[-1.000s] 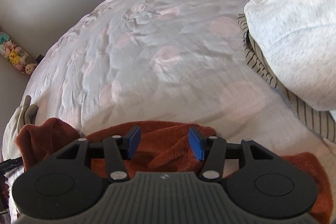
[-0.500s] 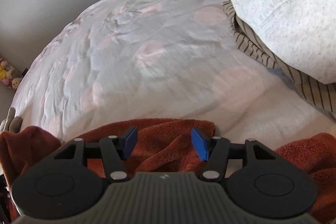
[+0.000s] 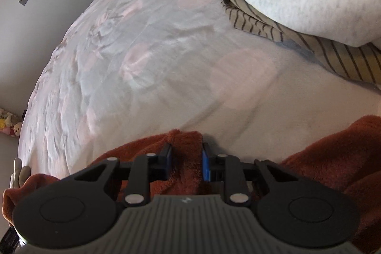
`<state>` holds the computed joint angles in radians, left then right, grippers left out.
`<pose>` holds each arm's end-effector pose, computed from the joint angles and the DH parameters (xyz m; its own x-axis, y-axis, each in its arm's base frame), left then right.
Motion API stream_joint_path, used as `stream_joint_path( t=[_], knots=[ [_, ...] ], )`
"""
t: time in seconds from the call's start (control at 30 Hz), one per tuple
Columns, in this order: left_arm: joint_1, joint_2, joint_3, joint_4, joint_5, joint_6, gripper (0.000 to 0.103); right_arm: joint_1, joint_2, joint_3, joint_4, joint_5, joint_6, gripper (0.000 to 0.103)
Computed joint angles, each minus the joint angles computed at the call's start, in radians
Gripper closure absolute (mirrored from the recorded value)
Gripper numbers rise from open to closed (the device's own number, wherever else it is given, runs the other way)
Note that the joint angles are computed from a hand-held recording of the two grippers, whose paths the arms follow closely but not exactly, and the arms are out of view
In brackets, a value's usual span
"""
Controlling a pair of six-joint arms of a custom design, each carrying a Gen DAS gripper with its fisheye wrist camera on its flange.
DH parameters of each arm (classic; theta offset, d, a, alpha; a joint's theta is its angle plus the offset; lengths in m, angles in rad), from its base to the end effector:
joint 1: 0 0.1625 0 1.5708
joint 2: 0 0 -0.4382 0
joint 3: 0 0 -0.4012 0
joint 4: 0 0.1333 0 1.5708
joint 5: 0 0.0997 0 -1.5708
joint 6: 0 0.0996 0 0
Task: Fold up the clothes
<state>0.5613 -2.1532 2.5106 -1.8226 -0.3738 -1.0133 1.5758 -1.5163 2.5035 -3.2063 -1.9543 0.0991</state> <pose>-0.0745 -0.3138 0.3414 -0.7733 -0.2580 -0.5792 0.3509 0.5867 -0.7298 0.0979 -0.3797 0.2518 -0.9243 0.2991 0.2371 0.0879 0.7713 -0.6304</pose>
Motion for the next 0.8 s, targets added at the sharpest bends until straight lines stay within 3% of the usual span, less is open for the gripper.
stream_joint_path(
  t=[0.23, 0.4, 0.47, 0.63, 0.7, 0.8],
  knots=[
    [-0.082, -0.015, -0.223, 0.591, 0.084, -0.324, 0.074, 0.067, -0.034, -0.035, -0.013, 0.000, -0.122, 0.079],
    [-0.095, 0.039, -0.427, 1.044, 0.118, -0.626, 0.075, 0.135, -0.005, -0.200, 0.037, -0.040, -0.188, 0.079],
    [-0.083, 0.059, -0.488, 1.145, 0.127, -0.688, 0.075, 0.159, 0.029, -0.276, 0.041, -0.077, -0.223, 0.079],
    [0.007, 0.087, -0.545, 1.127, 0.148, -0.636, 0.076, 0.176, 0.128, -0.435, 0.045, -0.166, -0.270, 0.079],
    [0.050, 0.081, -0.530, 1.019, 0.153, -0.544, 0.076, 0.175, 0.169, -0.477, 0.036, -0.192, -0.285, 0.079],
    [0.130, 0.071, -0.474, 0.726, 0.151, -0.293, 0.076, 0.169, 0.225, -0.519, 0.024, -0.206, -0.334, 0.079]
  ],
)
